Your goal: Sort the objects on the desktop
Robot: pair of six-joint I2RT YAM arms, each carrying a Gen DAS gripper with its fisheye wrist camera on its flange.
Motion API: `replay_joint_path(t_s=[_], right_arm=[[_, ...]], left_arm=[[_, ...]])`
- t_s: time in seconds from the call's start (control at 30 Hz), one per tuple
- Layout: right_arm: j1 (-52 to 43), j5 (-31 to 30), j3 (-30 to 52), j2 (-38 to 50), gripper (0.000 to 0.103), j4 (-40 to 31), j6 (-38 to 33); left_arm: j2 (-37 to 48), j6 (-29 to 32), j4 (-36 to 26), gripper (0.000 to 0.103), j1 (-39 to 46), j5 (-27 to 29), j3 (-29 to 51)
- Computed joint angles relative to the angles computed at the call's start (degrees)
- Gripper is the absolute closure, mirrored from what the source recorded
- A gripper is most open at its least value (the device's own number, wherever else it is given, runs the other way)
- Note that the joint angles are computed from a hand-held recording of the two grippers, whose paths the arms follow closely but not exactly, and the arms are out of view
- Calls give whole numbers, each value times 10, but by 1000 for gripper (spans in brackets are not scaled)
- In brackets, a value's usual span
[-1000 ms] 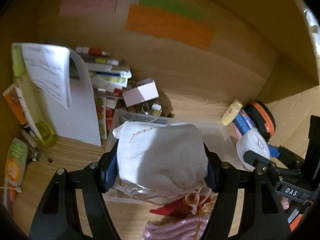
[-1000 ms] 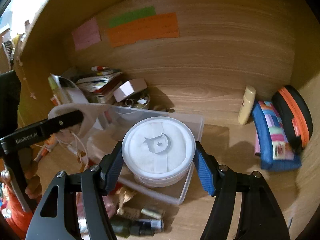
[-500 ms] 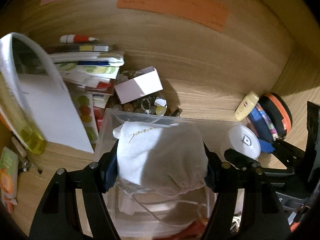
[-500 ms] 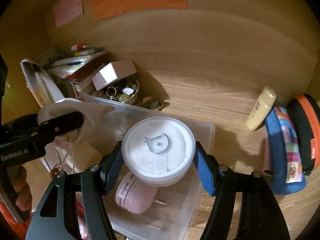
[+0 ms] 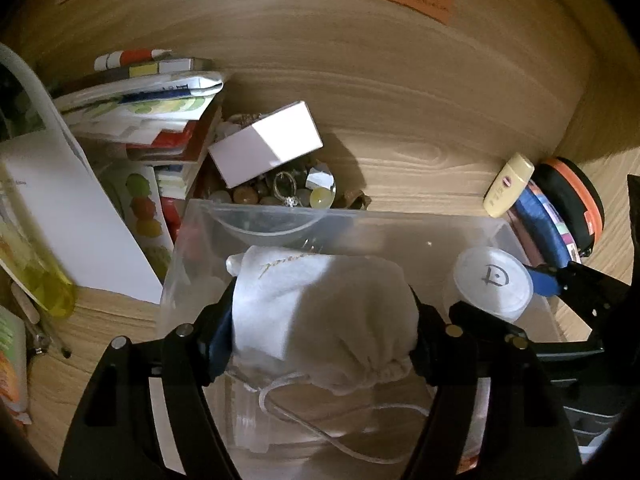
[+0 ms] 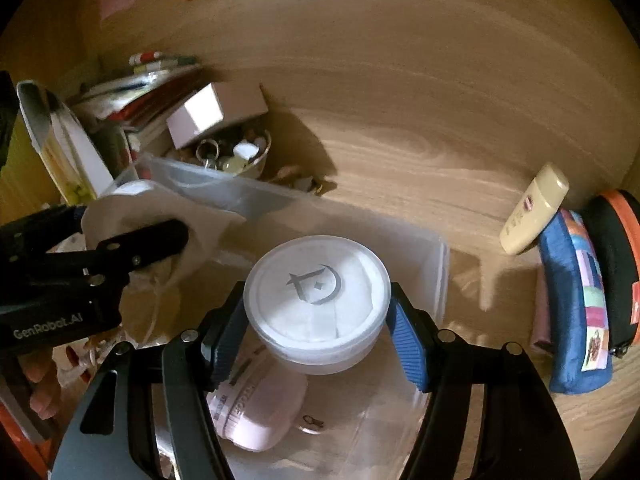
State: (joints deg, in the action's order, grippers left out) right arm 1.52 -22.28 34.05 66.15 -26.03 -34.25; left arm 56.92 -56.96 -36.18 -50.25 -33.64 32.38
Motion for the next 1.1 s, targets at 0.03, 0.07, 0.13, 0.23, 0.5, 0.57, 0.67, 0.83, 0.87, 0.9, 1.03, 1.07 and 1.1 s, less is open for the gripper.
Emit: replay_joint_path(t_s=[0.03, 0.07, 0.13, 0.23, 0.5, 0.57, 0.67, 0.83, 0.87, 0.9, 1.03, 1.07, 1.1], right_arm=[[3, 7, -4, -5, 40, -1, -3], [4, 8, -5, -7, 40, -3, -5], [5, 7, -8, -18, 40, -9, -10], [8, 11, -20, -43, 40, -8, -15], [17, 4, -41, -101, 30, -25, -20], [15, -2, -41, -111, 28, -30, -21], [0, -18, -37, -131, 25, -45, -26], [-35, -52, -11, -140, 25, -86, -39], [-50, -65, -5, -149, 25, -103, -47], [-61, -73, -1, -156, 25, -112, -52], [-130, -130, 16, -181, 17, -172, -100], [-151, -146, 20, -185, 17, -187, -116], [-168, -157, 23, -188, 17, -200, -130]], left_arm=[[3, 0, 3, 30, 4, 5, -3], [9, 2, 4, 30, 3, 1, -3], [10, 1, -1, 29, -1, -1, -5], [-4, -5, -10, 27, -7, 0, -10], [-27, -17, -27, 27, -28, -8, -9], [-33, -29, -45, 25, -49, -27, 0], [-42, -59, -82, 17, -84, -63, 14], [-72, -107, -142, 14, -123, -91, 33], [-77, -117, -154, 14, -132, -96, 37], [-81, -132, -170, 13, -144, -103, 41], [-83, -210, -242, 8, -210, -134, 57], [-78, -237, -263, 8, -228, -142, 61], [-73, -271, -290, 8, -252, -149, 65]])
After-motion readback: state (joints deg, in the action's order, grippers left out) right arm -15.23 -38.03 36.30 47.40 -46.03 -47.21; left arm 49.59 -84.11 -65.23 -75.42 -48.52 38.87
